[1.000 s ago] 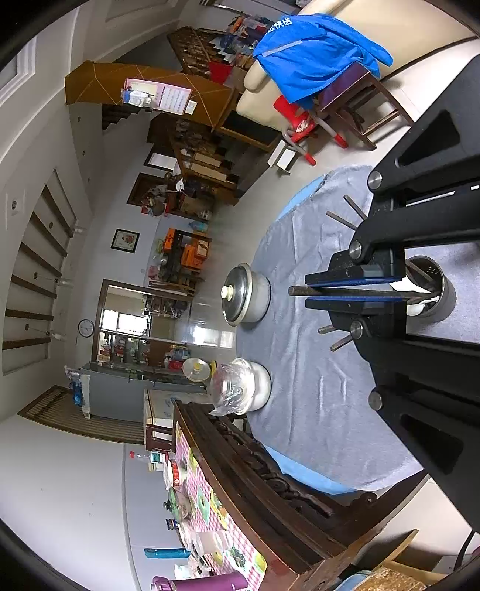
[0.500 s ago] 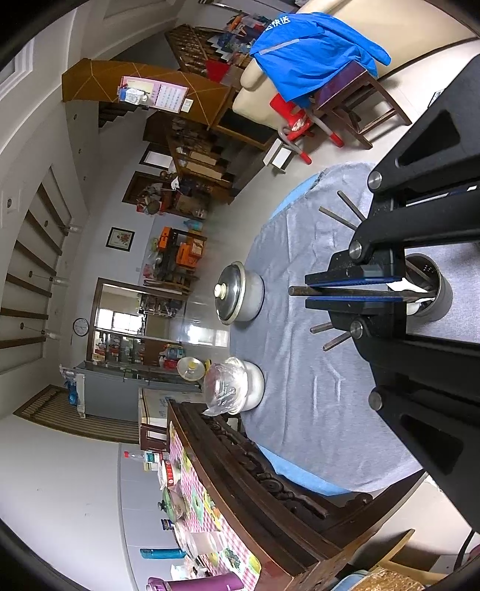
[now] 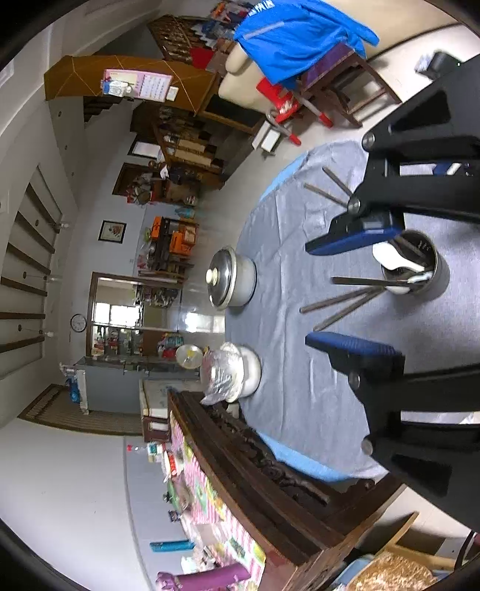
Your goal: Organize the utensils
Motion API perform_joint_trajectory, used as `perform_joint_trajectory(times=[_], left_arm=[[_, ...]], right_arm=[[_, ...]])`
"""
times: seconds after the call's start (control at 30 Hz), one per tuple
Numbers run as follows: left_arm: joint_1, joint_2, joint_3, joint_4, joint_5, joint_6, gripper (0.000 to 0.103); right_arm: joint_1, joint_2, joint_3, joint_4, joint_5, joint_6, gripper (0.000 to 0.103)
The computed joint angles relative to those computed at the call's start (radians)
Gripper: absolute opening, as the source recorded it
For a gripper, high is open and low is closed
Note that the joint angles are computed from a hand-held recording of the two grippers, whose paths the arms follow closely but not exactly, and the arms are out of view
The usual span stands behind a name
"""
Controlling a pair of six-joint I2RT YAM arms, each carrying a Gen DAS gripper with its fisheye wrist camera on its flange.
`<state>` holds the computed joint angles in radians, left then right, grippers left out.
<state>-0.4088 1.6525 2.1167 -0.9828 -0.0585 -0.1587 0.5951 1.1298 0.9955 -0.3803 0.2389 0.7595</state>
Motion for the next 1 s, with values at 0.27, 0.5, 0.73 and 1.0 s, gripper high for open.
perform_joint_trajectory(times=[0.27, 0.5, 0.73, 1.0], left_arm=[[0.001, -0.096, -0.108, 0.029, -0.168, 0.039, 0.075], [0.007, -0.197, -0.243, 0.079, -0.32, 0.082, 0.086], [0.015, -0.287, -0.345, 0.108, -0.367, 0.097, 0.09], [0.038, -0.337, -0.419, 0.122, -0.344, 0.092, 0.093]], right_arm=[[0.091, 0.046, 0.194, -0.238, 0.249, -0.048, 0.059], [0.201, 0.153, 0.453, -0.494, 0.449, -0.03, 0.067], [0.281, 0.269, 0.654, -0.678, 0.554, 0.036, 0.075], [0.271, 0.342, 0.752, -0.782, 0.537, 0.093, 0.078]])
